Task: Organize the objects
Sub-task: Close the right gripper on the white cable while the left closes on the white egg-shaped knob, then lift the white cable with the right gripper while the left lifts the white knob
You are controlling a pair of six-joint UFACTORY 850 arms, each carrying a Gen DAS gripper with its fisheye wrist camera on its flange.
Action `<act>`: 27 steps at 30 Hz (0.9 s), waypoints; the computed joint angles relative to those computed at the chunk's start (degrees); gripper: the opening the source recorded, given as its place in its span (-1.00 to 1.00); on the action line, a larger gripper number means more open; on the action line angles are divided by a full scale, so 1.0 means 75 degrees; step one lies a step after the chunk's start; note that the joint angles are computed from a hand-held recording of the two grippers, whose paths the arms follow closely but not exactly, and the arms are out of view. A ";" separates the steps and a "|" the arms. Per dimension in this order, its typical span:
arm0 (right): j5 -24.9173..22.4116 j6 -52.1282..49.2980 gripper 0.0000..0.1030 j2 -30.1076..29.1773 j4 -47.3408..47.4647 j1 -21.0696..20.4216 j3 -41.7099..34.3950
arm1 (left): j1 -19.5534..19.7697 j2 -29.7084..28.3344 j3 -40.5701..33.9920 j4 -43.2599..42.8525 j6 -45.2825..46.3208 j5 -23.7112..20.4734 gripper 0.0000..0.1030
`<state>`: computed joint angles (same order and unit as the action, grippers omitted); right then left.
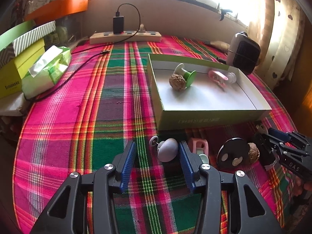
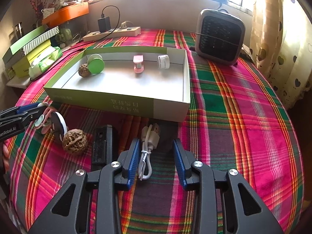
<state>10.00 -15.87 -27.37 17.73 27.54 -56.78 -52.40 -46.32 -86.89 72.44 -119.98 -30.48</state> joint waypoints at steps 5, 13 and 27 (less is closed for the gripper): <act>-0.0015 0.0424 -0.42 0.0004 -0.0438 -0.0018 0.0003 | 0.0010 -0.0028 -0.0032 -0.0020 0.0033 -0.0066 -0.20; -0.0005 0.0715 -0.57 0.0013 -0.0813 0.0008 0.0020 | 0.0030 -0.0006 0.0019 -0.0001 -0.0134 -0.0129 -0.43; 0.0002 0.0741 -0.65 0.0013 -0.0839 0.0012 0.0026 | 0.0028 -0.0001 0.0029 0.0015 -0.0156 -0.0127 -0.44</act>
<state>10.02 -10.31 -27.27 11.44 27.63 -56.59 -52.19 -46.32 -86.67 72.56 -121.15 -31.43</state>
